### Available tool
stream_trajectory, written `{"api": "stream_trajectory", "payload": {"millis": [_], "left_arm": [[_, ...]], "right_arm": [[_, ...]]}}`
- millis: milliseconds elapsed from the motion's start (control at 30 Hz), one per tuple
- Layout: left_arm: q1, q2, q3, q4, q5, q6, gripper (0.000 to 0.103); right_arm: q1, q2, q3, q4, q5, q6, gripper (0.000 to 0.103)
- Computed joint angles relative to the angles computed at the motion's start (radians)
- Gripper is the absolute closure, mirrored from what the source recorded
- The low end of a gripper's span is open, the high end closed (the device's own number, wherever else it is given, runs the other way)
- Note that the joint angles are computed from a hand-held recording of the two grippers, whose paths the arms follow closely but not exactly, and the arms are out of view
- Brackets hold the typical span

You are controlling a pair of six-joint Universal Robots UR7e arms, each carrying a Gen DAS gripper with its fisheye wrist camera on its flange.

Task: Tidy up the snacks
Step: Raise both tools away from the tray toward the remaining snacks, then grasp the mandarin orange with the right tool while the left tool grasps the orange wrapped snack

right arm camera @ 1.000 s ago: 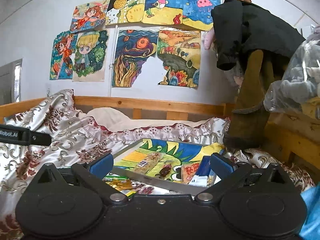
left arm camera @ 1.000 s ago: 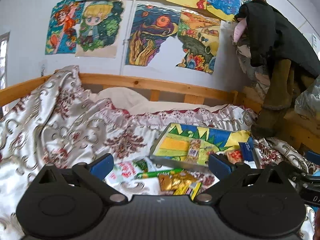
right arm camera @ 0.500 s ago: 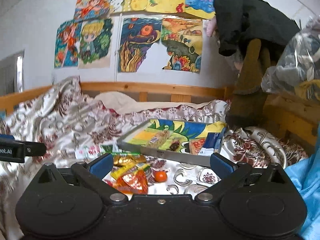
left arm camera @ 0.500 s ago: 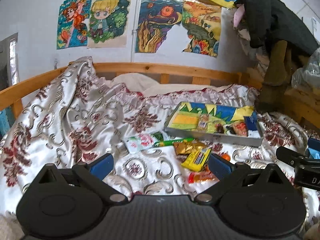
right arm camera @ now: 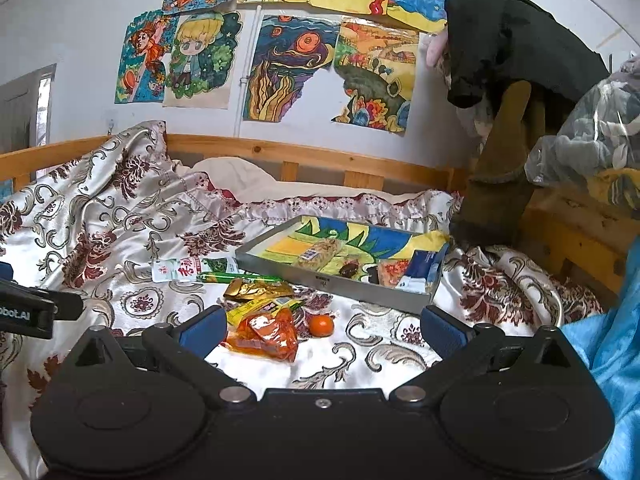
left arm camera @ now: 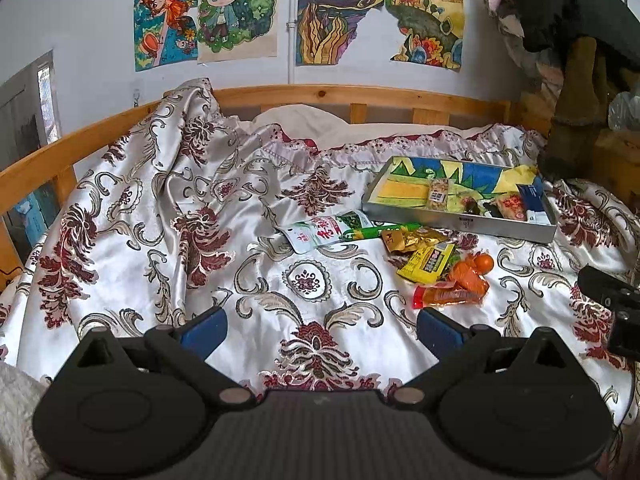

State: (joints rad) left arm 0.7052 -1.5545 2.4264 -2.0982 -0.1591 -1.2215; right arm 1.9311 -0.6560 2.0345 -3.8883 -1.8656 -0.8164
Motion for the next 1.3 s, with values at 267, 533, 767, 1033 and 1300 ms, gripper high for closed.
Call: {"api": "stream_trajectory", "payload": {"millis": [267, 533, 767, 1033, 1300], "left_arm": [[0.027, 0.014, -0.072, 0.215, -0.046, -0.125, 0.000], [0.034, 0.034, -0.079, 0.018, -0.082, 0.119, 0.000], [0.064, 0.065, -0.086, -0.146, -0.110, 0.270, 0.000], [0.115, 0.142, -0.092, -0.523, -0.173, 0.578, 0.000], [0.199, 0.363, -0.182, -1.112, -0.293, 1.181, 0.000]], "right_arm": [[0.013, -0.023, 0.046, 0.009, -0.057, 0.052, 0.001], [0.005, -0.073, 0.056, 0.087, -0.064, 0.137, 0.001], [-0.007, -0.116, 0.014, 0.266, -0.092, 0.245, 0.001], [-0.039, -0.120, -0.083, 0.390, -0.047, 0.256, 0.001], [-0.118, -0.109, -0.221, 0.635, 0.155, 0.395, 0.001]]}}
